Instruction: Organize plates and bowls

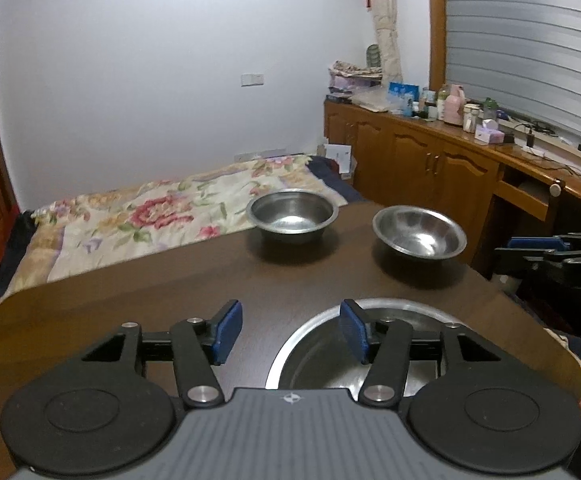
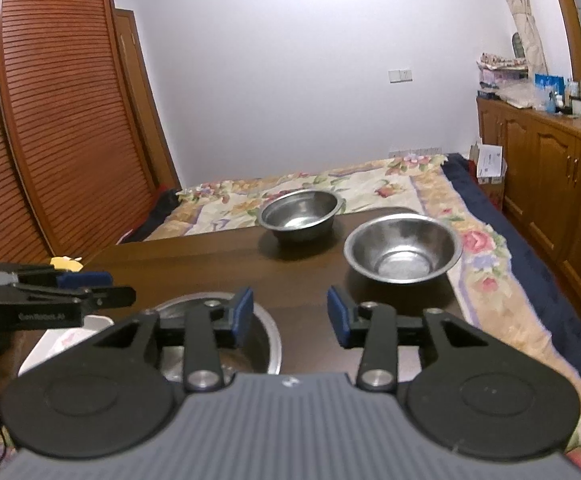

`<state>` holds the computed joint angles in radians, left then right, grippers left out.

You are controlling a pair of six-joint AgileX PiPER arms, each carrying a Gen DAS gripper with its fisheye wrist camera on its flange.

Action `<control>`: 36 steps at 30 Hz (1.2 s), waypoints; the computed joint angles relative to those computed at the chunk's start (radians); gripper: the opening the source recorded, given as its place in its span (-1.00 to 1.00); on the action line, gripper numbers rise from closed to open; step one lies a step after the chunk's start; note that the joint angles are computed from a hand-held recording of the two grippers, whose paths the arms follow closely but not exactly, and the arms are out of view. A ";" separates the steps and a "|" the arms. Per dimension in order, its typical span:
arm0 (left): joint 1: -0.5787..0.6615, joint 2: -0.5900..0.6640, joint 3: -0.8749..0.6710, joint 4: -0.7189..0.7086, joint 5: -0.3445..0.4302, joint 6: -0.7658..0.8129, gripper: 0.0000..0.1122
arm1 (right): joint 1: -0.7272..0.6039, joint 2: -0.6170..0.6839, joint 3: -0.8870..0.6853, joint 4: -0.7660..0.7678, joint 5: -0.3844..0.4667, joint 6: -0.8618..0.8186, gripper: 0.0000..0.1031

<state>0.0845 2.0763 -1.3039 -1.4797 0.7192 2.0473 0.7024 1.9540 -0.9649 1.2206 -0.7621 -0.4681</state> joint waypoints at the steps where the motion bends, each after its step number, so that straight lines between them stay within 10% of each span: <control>1: -0.011 0.000 -0.006 -0.001 -0.004 -0.002 0.13 | -0.008 -0.002 0.001 -0.004 -0.001 -0.005 -0.05; 10: -0.123 0.040 -0.110 0.047 -0.054 -0.073 0.24 | -0.101 0.000 0.016 -0.062 -0.002 -0.007 0.42; 36: -0.346 0.405 -0.803 0.679 0.038 -0.837 0.05 | -0.429 0.115 -0.004 -0.500 0.167 0.336 0.42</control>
<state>-0.2612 2.4809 -2.1071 -0.8003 0.7575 1.2101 0.2732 2.0689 -0.9692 0.7206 -0.5948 -0.1324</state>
